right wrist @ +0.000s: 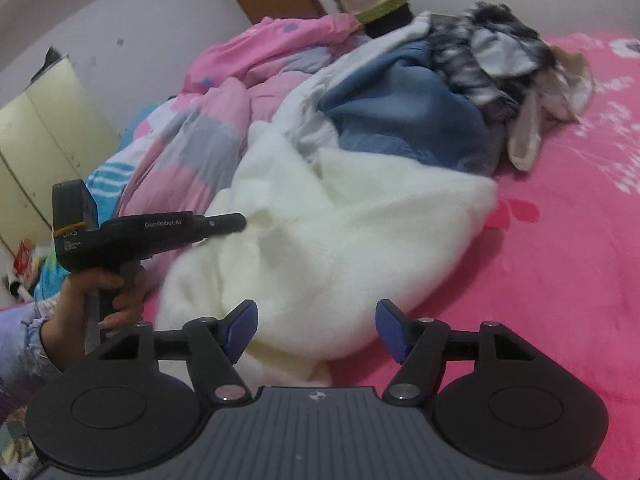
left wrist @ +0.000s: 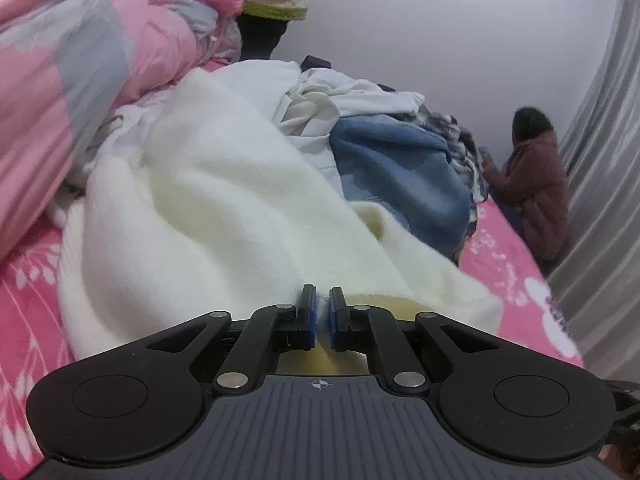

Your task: Fold clothes

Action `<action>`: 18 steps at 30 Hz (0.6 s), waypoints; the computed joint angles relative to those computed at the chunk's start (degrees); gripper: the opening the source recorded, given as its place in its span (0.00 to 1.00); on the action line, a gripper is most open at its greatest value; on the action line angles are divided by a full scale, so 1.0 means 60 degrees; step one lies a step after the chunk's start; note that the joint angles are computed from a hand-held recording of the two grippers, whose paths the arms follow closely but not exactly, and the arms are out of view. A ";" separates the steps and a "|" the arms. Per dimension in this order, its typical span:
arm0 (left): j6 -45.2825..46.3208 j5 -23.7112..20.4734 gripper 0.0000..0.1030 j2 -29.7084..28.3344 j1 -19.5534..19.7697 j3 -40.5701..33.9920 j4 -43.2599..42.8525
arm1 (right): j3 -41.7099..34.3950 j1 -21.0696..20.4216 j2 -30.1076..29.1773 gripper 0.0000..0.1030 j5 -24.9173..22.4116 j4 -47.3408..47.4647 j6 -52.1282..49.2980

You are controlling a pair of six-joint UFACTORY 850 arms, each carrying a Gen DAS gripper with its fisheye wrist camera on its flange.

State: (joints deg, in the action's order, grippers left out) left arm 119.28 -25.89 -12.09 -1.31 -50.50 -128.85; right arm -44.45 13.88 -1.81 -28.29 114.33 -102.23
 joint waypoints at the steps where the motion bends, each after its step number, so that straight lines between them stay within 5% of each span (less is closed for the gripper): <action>1: -0.0147 -0.0066 0.07 -0.0022 0.0033 -0.0010 0.0103 | -0.0092 0.0068 -0.0087 0.68 0.0012 0.0128 -0.0361; 5: -0.0686 -0.0434 0.10 0.0010 0.0186 0.0033 0.0618 | -0.0585 0.0280 -0.0607 0.69 0.0009 0.0066 -0.1187; 8: -0.2854 -0.0993 0.26 0.0002 0.0484 -0.0119 0.2808 | -0.0992 0.0525 -0.1016 0.67 0.0585 0.0200 -0.1063; 10: -0.3951 -0.1687 0.28 0.0050 0.0731 -0.0072 0.3755 | -0.1129 0.0447 -0.1212 0.59 0.0408 0.0424 -0.0756; 14: -0.4659 -0.2026 0.45 0.0206 0.0774 0.0000 0.4789 | -0.1305 0.0369 -0.1482 0.52 0.0234 0.1530 -0.1131; 18: -0.5692 -0.2708 0.47 0.0093 0.0774 -0.0112 0.5702 | -0.1631 0.0570 -0.1805 0.50 0.0534 0.2077 -0.1740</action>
